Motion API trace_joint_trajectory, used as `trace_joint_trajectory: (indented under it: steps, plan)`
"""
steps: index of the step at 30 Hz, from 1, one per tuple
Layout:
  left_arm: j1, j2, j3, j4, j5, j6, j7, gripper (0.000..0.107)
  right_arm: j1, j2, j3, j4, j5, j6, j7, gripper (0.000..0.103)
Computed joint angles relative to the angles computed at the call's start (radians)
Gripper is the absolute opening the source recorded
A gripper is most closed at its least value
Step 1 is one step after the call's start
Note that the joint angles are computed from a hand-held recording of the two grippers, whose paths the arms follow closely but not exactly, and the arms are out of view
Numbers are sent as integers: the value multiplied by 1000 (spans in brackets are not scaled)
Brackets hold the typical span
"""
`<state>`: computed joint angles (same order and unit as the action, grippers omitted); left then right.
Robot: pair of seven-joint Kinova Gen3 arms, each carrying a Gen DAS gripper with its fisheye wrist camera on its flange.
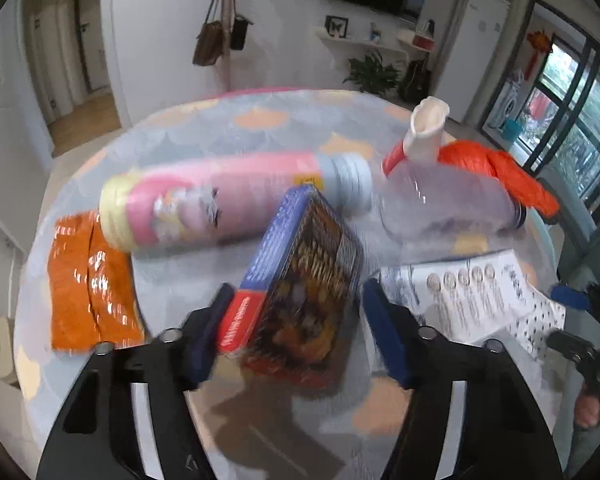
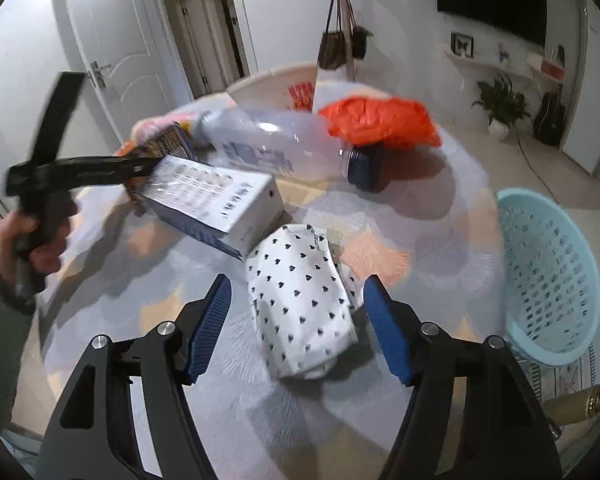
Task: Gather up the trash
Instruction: 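Grasp the red card box with the left tool while the right tool grasps the heart-print bag, then carry the box and heart-print bag to the basket and release both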
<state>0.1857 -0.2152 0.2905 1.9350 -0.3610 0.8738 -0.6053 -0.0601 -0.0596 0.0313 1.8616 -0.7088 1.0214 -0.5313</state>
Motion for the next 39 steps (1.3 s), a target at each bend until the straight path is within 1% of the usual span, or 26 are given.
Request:
trace_joint_trajectory:
  steps: [2,5,6,8,10,12,13,14,15,16,17,19,20,21,22,23,24,25,26,28,30,33,35,37,39]
  plan:
    - [3,-26,-8,14,36,16,5,57,-4,8,-6,4,6,-5,-10,65]
    - [-6,-77,7,44,56,31,31,57,-9,3,-12,15,10,-15,4,64]
    - [-10,-92,13,52,63,34,34,57,-14,-10,-17,27,16,-32,15,61]
    - [-26,-115,39,57,60,47,50,57,-28,-30,-26,43,41,-62,14,45]
    - [-47,-112,79,41,30,61,67,62,-43,-43,-27,56,57,-85,12,43]
    - [-78,-81,140,8,-37,109,111,82,-52,-50,-18,63,59,-87,16,41]
    - [-81,-65,158,-5,-68,130,116,84,-55,-53,-14,67,60,-87,15,41]
    - [-69,-41,156,-16,-86,136,105,85,-57,-56,-10,72,61,-89,12,41]
    - [-51,-18,136,-30,-88,139,82,85,-59,-60,-8,76,63,-91,10,41]
    - [-45,5,118,-40,-74,141,47,85,-61,-66,-6,81,65,-94,9,41]
    - [-20,39,90,-52,-67,153,25,85,-64,-72,-4,88,66,-99,9,41]
    - [0,73,69,-65,-70,171,18,80,-67,-87,4,105,63,-108,14,41]
    - [10,80,51,-67,-58,167,8,73,-69,-90,10,111,58,-109,16,41]
    - [27,85,36,-64,-58,162,12,72,-71,-94,15,117,52,-112,18,41]
    - [36,86,39,-60,-74,164,29,72,-73,-101,16,123,52,-118,18,39]
    - [50,91,37,-63,-86,171,42,69,-76,-108,16,130,54,-128,18,35]
    - [63,90,31,-62,-94,170,54,60,-80,-114,22,136,50,-127,28,30]
    - [75,89,29,-64,-103,175,71,60,-84,-113,35,135,38,-111,48,20]
    - [85,84,28,-63,-112,178,96,60,-86,-113,52,135,20,-90,75,18]
    - [100,60,40,-52,-145,178,165,59,-83,-128,61,149,0,-92,113,15]
    - [110,36,64,-43,-172,179,229,59,-82,-145,72,163,-18,-99,135,15]
    - [118,12,116,-62,-221,223,295,59,-69,-156,108,155,-61,-66,163,14]
    - [128,7,151,-95,-260,251,319,59,-62,-167,126,147,-90,-59,182,14]
    - [141,24,179,-142,-298,271,330,59,-52,-171,151,136,-127,-45,204,14]
    - [169,65,217,-208,-356,309,343,59,-37,-169,180,122,-173,-39,229,14]
